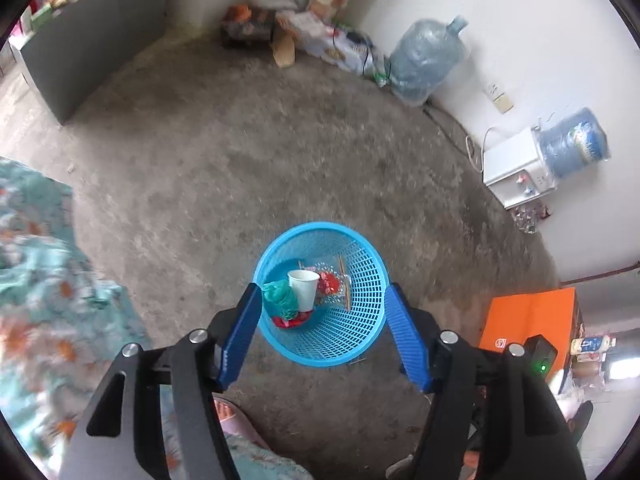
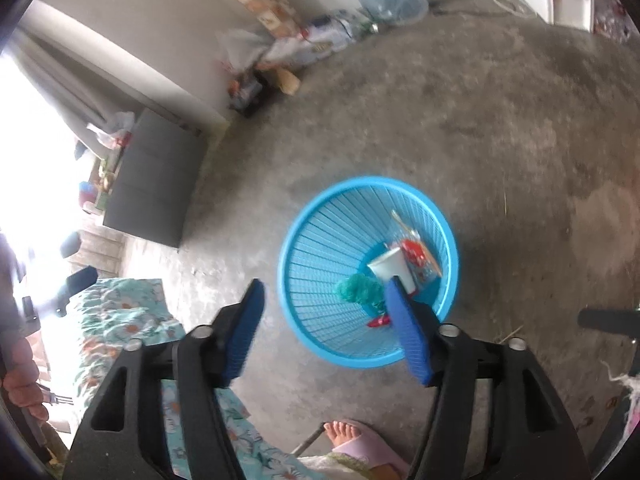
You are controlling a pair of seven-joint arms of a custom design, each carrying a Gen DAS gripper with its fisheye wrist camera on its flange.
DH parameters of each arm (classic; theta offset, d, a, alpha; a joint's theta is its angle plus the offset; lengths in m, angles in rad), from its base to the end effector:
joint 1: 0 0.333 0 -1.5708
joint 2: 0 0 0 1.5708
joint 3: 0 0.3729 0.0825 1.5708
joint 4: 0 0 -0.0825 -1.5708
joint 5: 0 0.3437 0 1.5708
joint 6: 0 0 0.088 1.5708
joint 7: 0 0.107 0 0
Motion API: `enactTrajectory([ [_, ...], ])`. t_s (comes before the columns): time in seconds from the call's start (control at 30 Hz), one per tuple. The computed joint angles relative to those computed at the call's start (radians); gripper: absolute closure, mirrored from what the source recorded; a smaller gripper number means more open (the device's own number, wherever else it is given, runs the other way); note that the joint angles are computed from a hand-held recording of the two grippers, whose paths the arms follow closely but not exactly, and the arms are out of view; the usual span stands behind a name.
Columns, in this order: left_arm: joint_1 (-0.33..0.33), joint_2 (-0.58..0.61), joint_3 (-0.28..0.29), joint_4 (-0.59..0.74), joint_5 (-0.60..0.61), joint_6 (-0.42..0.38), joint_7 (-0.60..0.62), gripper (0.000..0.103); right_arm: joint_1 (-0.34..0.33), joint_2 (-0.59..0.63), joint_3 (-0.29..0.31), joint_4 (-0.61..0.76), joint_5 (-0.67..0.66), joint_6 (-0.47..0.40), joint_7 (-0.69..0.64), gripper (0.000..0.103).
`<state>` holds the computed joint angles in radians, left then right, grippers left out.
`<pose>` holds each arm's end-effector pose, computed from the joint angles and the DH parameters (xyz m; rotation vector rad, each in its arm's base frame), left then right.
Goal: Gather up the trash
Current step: 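Open both tools over the blue wastebasket to drop the trash, then return to the bed and grasp the red-and-white snack bag with the right tool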
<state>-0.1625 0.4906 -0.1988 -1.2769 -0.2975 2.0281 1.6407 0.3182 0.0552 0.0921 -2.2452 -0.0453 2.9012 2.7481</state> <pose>0.6741 -0.2321 0.5650 1.7412 -2.3589 0.6512 0.5010 0.2199 0.4948 -1.0391 2.3182 -0.0180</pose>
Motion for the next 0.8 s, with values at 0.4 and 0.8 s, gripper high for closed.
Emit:
enactTrajectory([
  [0.4,0.199,-0.538,0.101,-0.478,-0.258,0.187,0.325,0.008,0.067,-0.050,0.042,0.182,-0.150,-0.173,0.047,0.009],
  [0.8,0.351,-0.998,0.336,-0.895,-0.270,0.378,0.404,0.006,0.226,0.081,0.126,0.492,-0.361,-0.293,-0.326,0.008],
])
